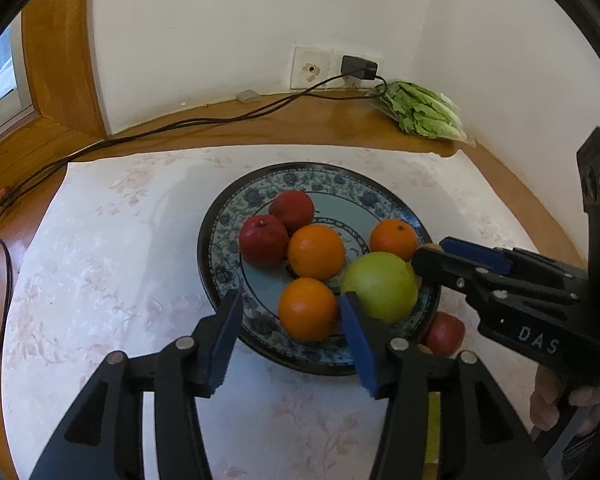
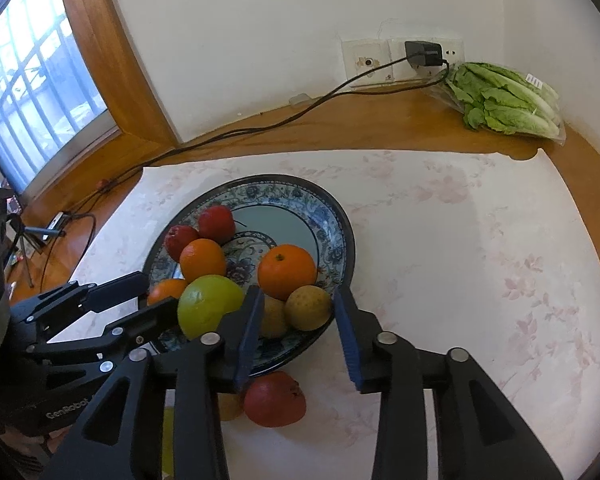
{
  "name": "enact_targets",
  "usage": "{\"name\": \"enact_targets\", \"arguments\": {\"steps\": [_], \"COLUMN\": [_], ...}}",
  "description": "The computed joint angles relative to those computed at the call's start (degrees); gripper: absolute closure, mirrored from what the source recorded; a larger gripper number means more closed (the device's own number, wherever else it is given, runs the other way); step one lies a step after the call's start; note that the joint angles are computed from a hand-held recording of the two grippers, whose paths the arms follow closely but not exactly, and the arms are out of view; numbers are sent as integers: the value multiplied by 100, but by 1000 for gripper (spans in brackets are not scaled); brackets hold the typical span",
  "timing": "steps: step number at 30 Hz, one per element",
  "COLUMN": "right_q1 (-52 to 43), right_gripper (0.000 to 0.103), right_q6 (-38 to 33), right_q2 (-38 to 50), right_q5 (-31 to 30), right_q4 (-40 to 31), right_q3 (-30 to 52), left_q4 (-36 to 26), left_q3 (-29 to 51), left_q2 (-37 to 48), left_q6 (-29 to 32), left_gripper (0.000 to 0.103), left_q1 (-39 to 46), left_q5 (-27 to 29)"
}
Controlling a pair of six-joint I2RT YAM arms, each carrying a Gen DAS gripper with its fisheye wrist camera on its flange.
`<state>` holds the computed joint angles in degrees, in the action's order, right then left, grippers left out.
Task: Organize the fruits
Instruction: 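Open the left tool on the plate while the right tool releases the kiwi there, then withdraw both tools from the plate toward the remaining fruit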
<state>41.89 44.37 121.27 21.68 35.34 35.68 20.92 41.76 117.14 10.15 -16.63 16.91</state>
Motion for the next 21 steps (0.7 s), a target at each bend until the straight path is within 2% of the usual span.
{"name": "enact_targets", "arguments": {"steps": [3,14,21], "right_q1": [97,489,915], "right_gripper": [59,57,56], "right_q6": [58,573,964], "right_q2": [-69,-664,-907], "right_q5": [119,535,771], "right_q4": [-26,115,-172], "right_q3": [-45,-686,-845], "left_q4": [-65,-346,-522], "left_q3": [-84,-440,-655], "left_q2": [-143,-688,-974], "left_q6": [-29,20,73], "left_gripper": [40,38,37], "left_q1": [50,193,340], "left_q5": [68,261,376]}}
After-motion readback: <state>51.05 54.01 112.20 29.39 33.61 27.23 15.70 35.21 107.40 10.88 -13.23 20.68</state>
